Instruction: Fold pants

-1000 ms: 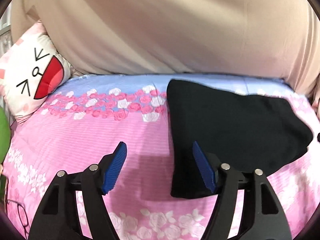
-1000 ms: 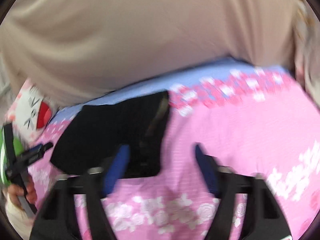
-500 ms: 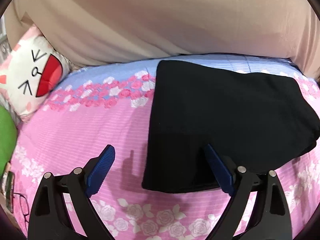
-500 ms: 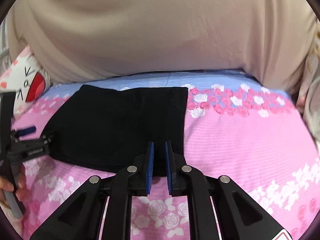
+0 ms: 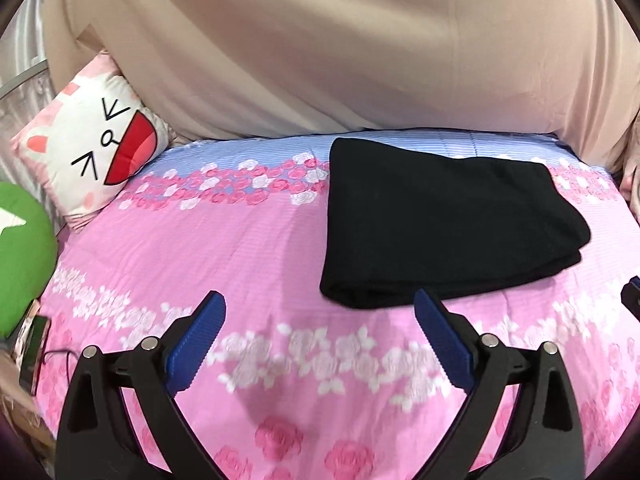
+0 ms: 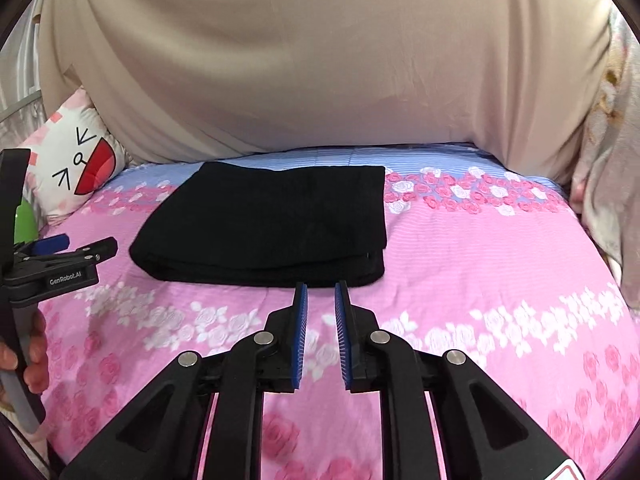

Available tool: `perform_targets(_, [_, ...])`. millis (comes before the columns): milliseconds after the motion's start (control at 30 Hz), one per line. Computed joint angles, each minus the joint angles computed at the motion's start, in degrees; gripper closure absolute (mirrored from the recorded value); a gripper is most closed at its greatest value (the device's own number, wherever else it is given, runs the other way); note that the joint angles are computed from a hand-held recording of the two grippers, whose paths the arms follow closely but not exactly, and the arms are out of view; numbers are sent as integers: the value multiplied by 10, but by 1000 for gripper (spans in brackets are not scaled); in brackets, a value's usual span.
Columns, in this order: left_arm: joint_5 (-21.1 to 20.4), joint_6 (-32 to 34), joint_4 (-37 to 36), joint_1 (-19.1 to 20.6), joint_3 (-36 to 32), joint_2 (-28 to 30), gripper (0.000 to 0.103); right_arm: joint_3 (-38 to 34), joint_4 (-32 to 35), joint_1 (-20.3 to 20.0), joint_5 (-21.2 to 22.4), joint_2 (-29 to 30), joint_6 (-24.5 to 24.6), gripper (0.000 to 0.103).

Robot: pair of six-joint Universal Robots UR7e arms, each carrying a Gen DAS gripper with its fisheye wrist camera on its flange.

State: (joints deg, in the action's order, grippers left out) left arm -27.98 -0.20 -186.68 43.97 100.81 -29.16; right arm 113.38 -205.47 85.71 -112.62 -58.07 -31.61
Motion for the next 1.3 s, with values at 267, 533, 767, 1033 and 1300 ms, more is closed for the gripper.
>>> perform_targets(267, [-6, -54, 9, -27, 66, -31, 9, 64, -53, 5, -7, -21, 31, 81])
perform_targets(533, [-5, -88, 18, -39, 92, -40, 9, 94, -82, 13, -21, -25, 40, 75])
perform_targets(767, [10, -76, -1, -45, 104, -36, 9, 97, -106, 22, -35, -8, 41, 68])
perform_targets(1033, [8, -69, -11, -42, 108, -30, 9, 90, -124, 31, -48, 15, 38, 64])
perform_targets(1300, [-11, -83, 6, -35, 112, -34, 9, 88, -125, 36, -54, 27, 42, 64])
